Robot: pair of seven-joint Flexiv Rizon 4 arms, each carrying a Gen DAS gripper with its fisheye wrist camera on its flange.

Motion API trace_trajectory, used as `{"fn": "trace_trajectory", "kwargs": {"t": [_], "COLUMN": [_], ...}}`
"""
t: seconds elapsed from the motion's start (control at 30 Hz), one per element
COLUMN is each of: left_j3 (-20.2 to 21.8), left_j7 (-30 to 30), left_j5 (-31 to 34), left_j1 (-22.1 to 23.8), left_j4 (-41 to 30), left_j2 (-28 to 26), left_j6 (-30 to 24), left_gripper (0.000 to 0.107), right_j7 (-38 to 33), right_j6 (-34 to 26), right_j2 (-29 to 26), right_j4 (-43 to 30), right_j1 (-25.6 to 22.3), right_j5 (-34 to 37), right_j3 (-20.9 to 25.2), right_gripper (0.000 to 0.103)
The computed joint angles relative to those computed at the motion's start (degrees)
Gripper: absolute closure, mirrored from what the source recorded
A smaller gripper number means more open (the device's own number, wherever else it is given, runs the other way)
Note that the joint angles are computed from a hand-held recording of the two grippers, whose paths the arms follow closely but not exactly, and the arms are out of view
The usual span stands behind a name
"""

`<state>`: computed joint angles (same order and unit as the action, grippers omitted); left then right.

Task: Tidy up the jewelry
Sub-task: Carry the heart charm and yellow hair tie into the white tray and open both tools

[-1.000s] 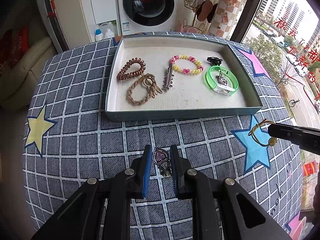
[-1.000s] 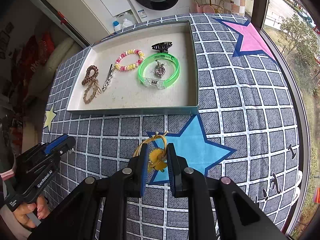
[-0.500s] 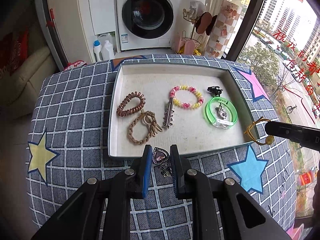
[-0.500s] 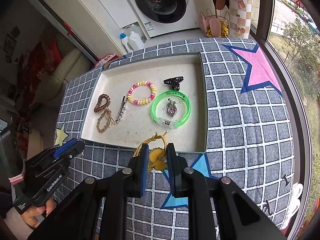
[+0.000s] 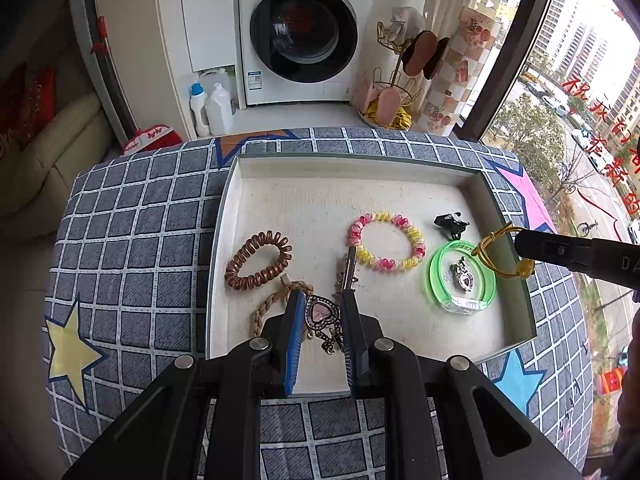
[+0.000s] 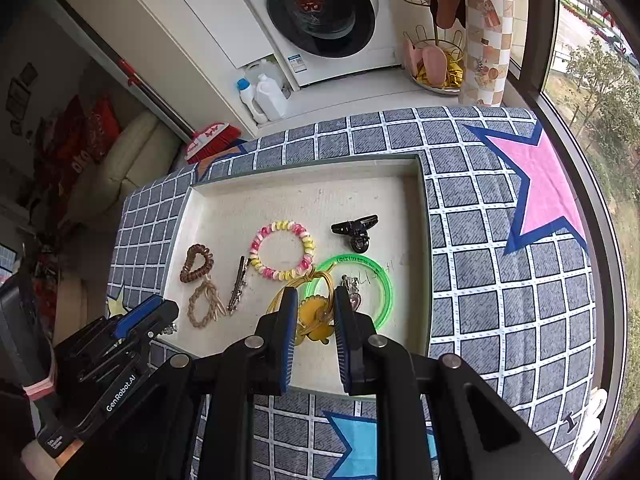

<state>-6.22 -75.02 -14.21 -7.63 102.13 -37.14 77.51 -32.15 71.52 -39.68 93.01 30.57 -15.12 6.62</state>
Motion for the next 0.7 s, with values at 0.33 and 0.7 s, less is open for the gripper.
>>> {"fn": "trace_trajectory", "kwargs": {"t": [0.33, 0.7], "left_j3": [3.39, 8.16], "left_j7": [-3.20, -7.56], "left_j5": [2.26, 8.06], "left_j1": [-2.78, -6.61], "left_j4": [-6.68, -11.92], "left_j2": [-4.92, -8.93], "left_j6": [-3.25, -5.05], "left_gripper": [0.076, 0.076], "right_j7": [-4.18, -7.58], "right_j6": [-0.93, -3.93], "right_j2": [-6.20, -11.35], "right_j4": [-7.64, -14.32], "right_j1": [-1.72, -1.94], "right_j5": [1.69, 3.27], "right_j3": [1.50, 1.77], "right_gripper": [0.084, 0.084]}}
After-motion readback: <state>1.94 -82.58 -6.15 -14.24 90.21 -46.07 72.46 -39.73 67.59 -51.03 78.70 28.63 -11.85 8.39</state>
